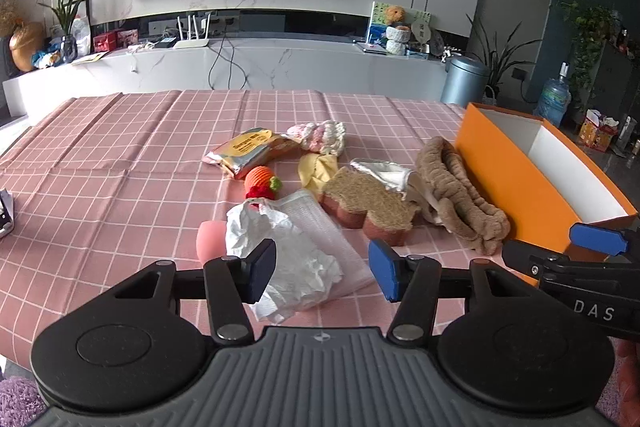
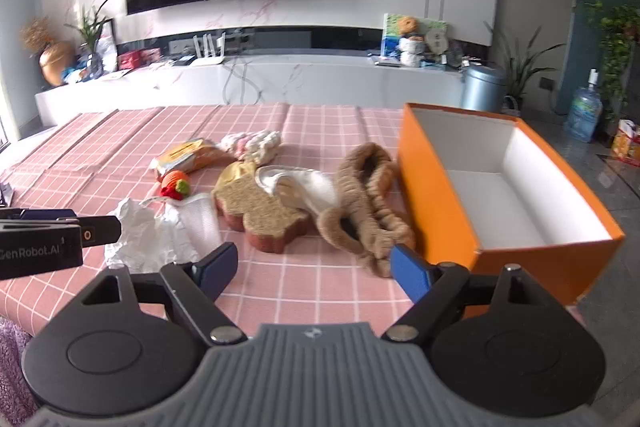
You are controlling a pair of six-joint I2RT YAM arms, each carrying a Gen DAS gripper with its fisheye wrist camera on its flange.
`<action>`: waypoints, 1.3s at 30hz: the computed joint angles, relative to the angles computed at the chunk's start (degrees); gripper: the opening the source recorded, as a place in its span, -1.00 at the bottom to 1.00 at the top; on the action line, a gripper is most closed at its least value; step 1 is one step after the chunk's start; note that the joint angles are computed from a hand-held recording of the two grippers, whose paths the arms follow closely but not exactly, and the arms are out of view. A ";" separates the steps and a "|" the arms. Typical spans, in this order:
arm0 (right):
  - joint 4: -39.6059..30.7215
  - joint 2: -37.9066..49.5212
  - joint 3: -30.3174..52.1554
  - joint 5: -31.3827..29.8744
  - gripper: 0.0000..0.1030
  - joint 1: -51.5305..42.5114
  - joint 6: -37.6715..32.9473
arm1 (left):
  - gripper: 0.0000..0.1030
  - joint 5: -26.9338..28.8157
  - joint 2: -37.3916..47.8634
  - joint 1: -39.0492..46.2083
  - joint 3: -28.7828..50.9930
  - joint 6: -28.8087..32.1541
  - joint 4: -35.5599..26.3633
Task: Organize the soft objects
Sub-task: 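Reach the left gripper to the white tissue and close on it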
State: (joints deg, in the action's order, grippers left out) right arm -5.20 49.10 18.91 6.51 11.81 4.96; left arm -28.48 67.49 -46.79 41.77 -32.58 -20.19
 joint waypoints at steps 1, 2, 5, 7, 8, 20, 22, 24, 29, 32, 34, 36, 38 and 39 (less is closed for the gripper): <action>2.26 2.79 0.30 -0.14 0.52 0.59 -0.61 | 0.25 1.02 0.51 1.63 -0.34 -0.22 0.33; 4.16 5.78 0.81 -0.27 0.44 1.25 -1.35 | 0.36 2.33 1.00 3.50 -0.66 -0.72 0.81; 8.59 15.66 3.73 -2.27 0.29 2.24 -2.36 | 0.62 4.07 2.87 7.92 -2.22 -1.37 3.22; 11.73 21.86 5.62 -2.73 0.25 3.18 -2.30 | 0.64 5.55 4.54 10.27 -3.34 -1.12 5.51; 13.26 24.54 6.39 -2.86 0.23 3.68 -2.42 | 0.65 7.00 5.54 11.57 -3.89 -1.45 6.84; 19.84 45.88 16.53 -5.38 0.14 5.59 -5.08 | -0.03 19.31 19.39 18.59 -2.80 -1.16 16.99; 20.30 47.27 17.30 -5.17 0.14 5.69 -5.29 | -0.25 20.37 20.37 19.46 -2.74 -0.53 18.22; 20.47 48.53 18.10 -5.26 0.14 5.86 -5.35 | -0.46 20.94 20.88 20.22 -2.74 0.41 19.25; 20.96 50.56 19.97 -6.42 0.15 6.79 -5.12 | -0.56 19.74 16.01 21.01 -4.09 2.89 18.58; 20.42 52.10 21.72 -7.24 0.19 7.95 -5.06 | -0.56 20.31 12.07 22.00 -4.73 4.68 17.72; 19.70 53.15 22.89 -8.10 0.26 8.52 -4.67 | -0.56 17.31 9.93 21.31 -5.34 5.09 17.46; 18.84 54.06 23.98 -8.93 0.45 9.03 -3.95 | -0.56 14.53 9.44 20.72 -5.34 6.56 17.43; 18.12 54.98 24.90 -9.24 0.56 9.66 -3.29 | -0.56 14.66 10.03 21.10 -4.68 6.13 17.26; 17.98 55.57 25.38 -9.24 0.56 9.98 -3.20 | -0.56 14.98 10.53 21.07 -4.36 6.11 17.31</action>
State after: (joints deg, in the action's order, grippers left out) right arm 12.78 104.67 44.28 -2.73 21.79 1.76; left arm -13.50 78.02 -25.72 37.41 -26.48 -2.88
